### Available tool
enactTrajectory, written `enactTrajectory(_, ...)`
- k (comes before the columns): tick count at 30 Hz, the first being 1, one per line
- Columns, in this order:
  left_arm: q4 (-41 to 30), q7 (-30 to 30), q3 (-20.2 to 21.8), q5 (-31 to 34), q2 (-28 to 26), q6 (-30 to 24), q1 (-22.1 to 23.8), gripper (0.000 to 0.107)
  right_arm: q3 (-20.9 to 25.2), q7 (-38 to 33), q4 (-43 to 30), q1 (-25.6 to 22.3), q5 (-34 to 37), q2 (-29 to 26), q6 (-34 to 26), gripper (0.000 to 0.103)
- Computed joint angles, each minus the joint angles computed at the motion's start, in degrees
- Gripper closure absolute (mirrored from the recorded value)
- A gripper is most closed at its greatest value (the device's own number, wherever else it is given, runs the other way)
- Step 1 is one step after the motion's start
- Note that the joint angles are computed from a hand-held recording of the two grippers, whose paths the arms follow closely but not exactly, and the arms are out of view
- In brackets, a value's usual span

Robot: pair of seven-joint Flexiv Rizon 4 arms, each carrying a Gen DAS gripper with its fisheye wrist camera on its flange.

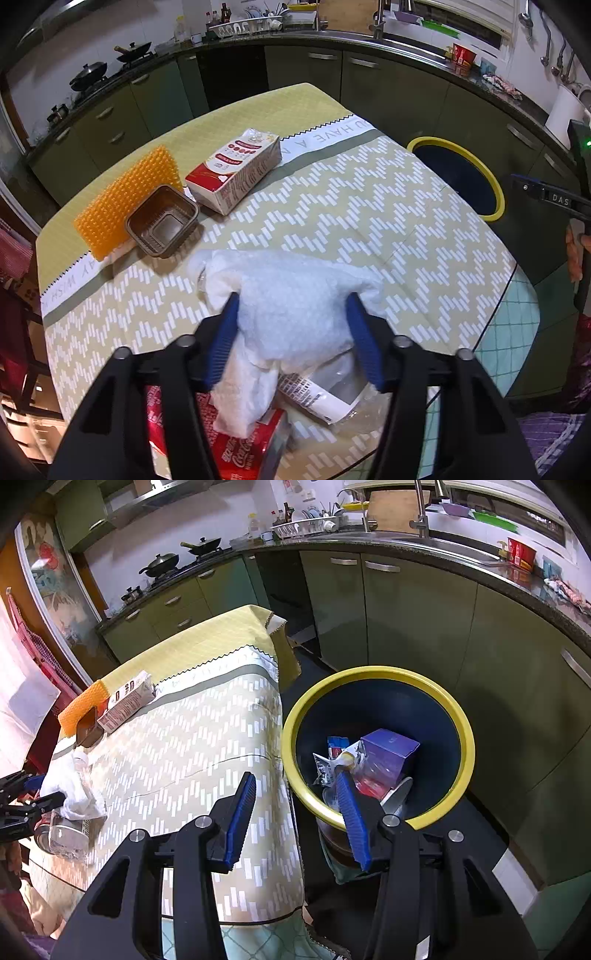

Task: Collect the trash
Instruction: 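Grasp the crumpled white tissue with the left gripper, then carry the white tissue over the bin and open the left gripper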

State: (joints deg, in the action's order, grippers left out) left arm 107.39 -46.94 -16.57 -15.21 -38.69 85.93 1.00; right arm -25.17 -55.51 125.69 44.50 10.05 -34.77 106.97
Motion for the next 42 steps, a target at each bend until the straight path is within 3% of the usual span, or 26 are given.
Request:
enactTrajectory(7,0.95,1.8,-3.93,-1.55,0.5,-0.45,3.6,0.097,0.01,-0.22,0.14,0.21,0.33,0.09,0.36,0.057)
enactTrajectory(19,4.07,3.35,-9.42,-0.83,1.87,4.39,7.79,0.1,0.26,-0.78,0.45,0.16,0.51,0.47,0.53,0.057)
enactTrajectory(25,5.91,3.58,-14.84,0.65,3.49,6.26,12.29,0.1,0.16,-1.09,0.62,0.48,0.86,0.67,0.8,0.057)
enactTrajectory(33,4.91,5.36,-20.88,0.9,4.42,2.75,15.55,0.1,-1.27,-1.9,2.12,2.31,3.08,1.3,2.35,0.057)
enactTrajectory(38,1.47,9.04,-21.64,-1.53,4.11,-1.25,12.55,0.1,-4.06,-2.74,4.29,5.2,5.77,2.06,3.29,0.057)
enactTrajectory(42,-5.62,10.74,-18.52,-3.01,1.65,-6.99,5.1,0.1,-5.0,-3.17,6.42,6.24,8.84,2.4,5.5,0.057)
